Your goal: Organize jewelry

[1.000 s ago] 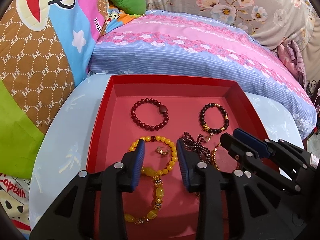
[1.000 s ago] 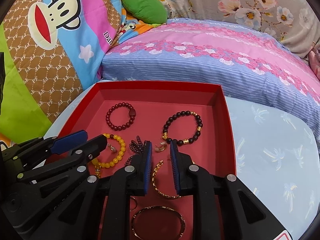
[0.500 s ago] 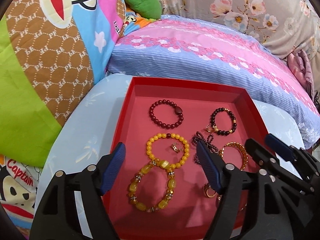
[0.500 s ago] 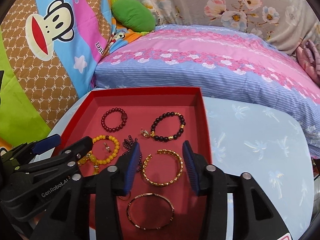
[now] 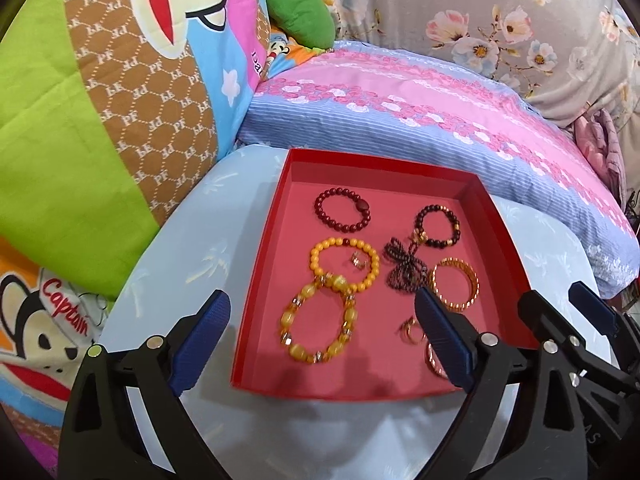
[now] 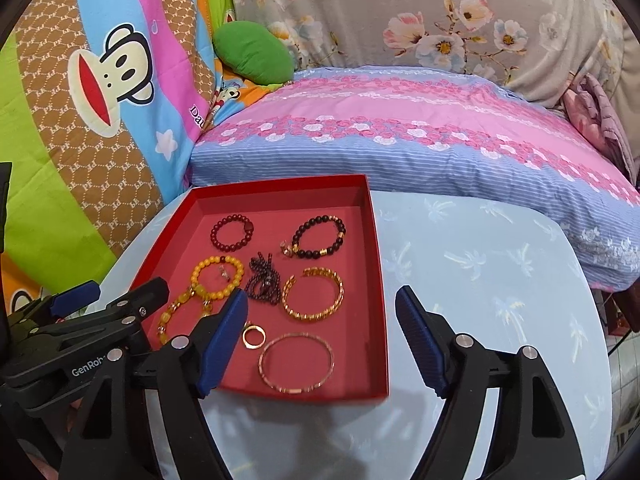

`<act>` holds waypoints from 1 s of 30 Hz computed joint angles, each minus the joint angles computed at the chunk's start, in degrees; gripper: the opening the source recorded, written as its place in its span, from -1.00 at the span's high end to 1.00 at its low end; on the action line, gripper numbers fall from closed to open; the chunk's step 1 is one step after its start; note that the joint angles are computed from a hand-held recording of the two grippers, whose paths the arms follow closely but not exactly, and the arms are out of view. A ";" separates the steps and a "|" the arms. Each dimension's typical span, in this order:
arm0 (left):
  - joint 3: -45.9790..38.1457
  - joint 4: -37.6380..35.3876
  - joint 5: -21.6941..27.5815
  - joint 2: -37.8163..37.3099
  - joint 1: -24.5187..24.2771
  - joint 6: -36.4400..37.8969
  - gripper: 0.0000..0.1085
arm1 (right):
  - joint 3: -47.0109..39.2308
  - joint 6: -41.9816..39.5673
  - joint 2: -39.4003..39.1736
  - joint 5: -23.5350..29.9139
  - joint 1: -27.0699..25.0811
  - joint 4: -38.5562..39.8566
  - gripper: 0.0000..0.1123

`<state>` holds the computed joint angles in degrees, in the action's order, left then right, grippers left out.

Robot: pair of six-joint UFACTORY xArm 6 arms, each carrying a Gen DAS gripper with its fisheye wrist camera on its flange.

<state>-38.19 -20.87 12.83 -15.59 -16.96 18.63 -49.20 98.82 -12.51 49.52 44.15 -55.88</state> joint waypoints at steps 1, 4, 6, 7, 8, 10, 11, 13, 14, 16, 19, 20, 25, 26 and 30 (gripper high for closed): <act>0.61 0.87 -0.18 -0.62 0.13 -0.64 -0.66 | 0.09 0.26 -0.14 0.35 0.44 0.16 -0.35; 2.62 4.89 -0.59 -2.68 0.46 -3.94 -0.68 | 0.76 1.39 -0.89 1.96 2.11 0.64 -0.38; 4.05 7.91 -0.98 -3.98 0.71 -5.97 -0.68 | 1.21 1.89 -1.24 2.42 2.95 1.22 -0.38; 4.66 9.61 -1.23 -4.52 0.87 -7.05 -0.68 | 1.44 1.95 -1.37 2.47 3.27 1.71 -0.38; 5.23 11.09 -1.42 -4.97 1.01 -8.00 -0.68 | 1.60 1.85 -1.51 2.48 3.47 2.05 -0.38; 6.31 13.16 -1.49 -6.00 1.28 -9.20 -0.69 | 1.86 1.81 -1.68 2.82 4.08 2.67 -0.38; 6.75 13.77 -1.43 -6.45 1.35 -9.62 -0.69 | 1.93 1.93 -1.68 3.09 4.51 2.95 -0.39; 7.60 14.24 -1.13 -7.40 1.52 -10.03 -0.69 | 2.07 2.00 -1.83 3.63 5.14 3.36 -0.42; 7.97 14.43 -1.01 -7.77 1.58 -10.28 -0.69 | 2.07 2.05 -1.86 4.19 5.58 3.61 -0.44; 8.58 14.40 -0.76 -8.24 1.77 -10.33 -0.70 | 2.18 2.07 -1.98 4.91 6.28 4.09 -0.49; 9.43 15.54 -0.54 -9.03 1.87 -11.37 -0.71 | 2.56 1.97 -2.29 4.97 6.71 4.83 -0.49; 9.72 16.31 -0.56 -9.25 1.91 -11.91 -0.71 | 2.72 1.72 -2.33 4.75 6.72 5.43 -0.49; 10.85 17.93 0.05 -10.18 2.03 -12.48 -0.71 | 3.57 1.77 -2.59 4.49 6.87 6.93 -0.52; 11.03 18.25 0.05 -10.30 2.05 -12.70 -0.71 | 3.77 2.11 -2.65 4.61 6.98 6.91 -0.52; 12.01 20.11 0.10 -10.94 2.36 -14.62 -0.71 | 4.34 2.73 -2.77 4.93 7.31 7.53 -0.64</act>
<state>-26.18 -0.76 12.93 -26.52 -14.60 4.01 -44.86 101.55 -15.28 54.44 51.46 -48.34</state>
